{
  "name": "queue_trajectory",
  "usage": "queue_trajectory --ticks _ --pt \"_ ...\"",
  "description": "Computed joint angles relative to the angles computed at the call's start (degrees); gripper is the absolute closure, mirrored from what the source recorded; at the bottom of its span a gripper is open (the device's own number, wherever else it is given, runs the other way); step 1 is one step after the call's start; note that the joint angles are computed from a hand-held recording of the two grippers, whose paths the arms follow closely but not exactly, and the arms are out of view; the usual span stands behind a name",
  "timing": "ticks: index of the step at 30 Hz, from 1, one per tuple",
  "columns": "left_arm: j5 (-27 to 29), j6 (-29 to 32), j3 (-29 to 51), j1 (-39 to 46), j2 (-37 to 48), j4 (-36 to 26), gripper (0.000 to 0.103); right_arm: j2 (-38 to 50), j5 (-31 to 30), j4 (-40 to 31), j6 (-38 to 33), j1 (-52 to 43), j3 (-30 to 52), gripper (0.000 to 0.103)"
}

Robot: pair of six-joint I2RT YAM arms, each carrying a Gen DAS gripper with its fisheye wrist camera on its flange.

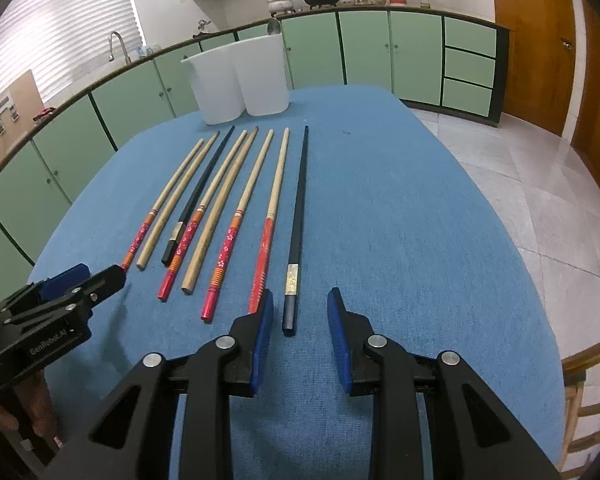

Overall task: Organize utensils
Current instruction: 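Move both open tools back over the row of chopsticks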

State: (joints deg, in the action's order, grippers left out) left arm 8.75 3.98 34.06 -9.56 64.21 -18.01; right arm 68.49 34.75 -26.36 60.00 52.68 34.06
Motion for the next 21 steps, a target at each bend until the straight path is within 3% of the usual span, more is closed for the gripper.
queue_trajectory --ticks 21 --pt "-0.47 0.57 -2.14 -0.17 -1.55 2.15 0.047 2.52 5.17 -0.04 2.94 4.51 -0.18 0.082"
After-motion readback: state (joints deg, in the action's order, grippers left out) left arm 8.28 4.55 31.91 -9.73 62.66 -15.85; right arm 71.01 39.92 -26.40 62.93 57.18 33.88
